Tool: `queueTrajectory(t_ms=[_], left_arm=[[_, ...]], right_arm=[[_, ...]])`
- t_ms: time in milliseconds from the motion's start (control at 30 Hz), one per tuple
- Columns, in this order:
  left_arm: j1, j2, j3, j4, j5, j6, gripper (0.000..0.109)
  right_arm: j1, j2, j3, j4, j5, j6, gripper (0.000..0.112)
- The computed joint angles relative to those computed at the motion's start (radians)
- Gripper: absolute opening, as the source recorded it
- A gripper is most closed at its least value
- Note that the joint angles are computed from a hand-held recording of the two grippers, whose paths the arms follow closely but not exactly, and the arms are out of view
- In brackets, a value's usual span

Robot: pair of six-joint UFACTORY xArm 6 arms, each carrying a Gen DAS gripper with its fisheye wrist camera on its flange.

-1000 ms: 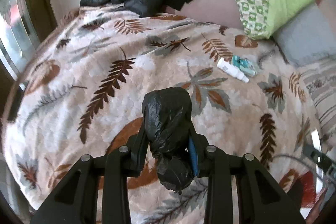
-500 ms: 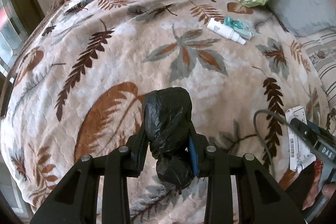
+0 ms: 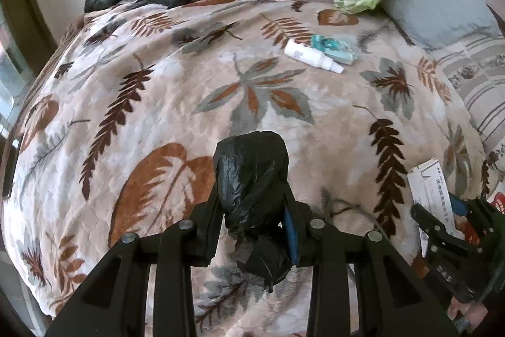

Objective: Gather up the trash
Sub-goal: 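Carry the black bag and medicine box to the red basket and open both tools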

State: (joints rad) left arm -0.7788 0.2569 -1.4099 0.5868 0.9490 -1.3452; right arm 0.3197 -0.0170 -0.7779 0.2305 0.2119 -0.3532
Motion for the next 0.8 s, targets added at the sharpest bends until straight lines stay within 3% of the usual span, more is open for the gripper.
queueTrajectory(t_ms=[100, 200, 333, 800], left_arm=[[-0.012, 0.010, -0.032, 0.022, 0.006, 0.003, 0.032], [-0.030, 0.022, -0.066, 0.045, 0.008, 0.010, 0.032], [-0.059, 0.048, -0.124, 0.078, 0.032, 0.038, 0.032], [-0.119, 0.136, -0.298, 0.141, 0.044, 0.127, 0.032]], right_arm=[[-0.016, -0.063, 0.028, 0.227, 0.023, -0.148, 0.053], [-0.059, -0.114, 0.037, 0.369, 0.085, -0.218, 0.053], [-0.117, -0.182, 0.060, 0.471, 0.132, -0.257, 0.053], [-0.333, -0.480, 0.188, 0.492, 0.220, -0.213, 0.053]])
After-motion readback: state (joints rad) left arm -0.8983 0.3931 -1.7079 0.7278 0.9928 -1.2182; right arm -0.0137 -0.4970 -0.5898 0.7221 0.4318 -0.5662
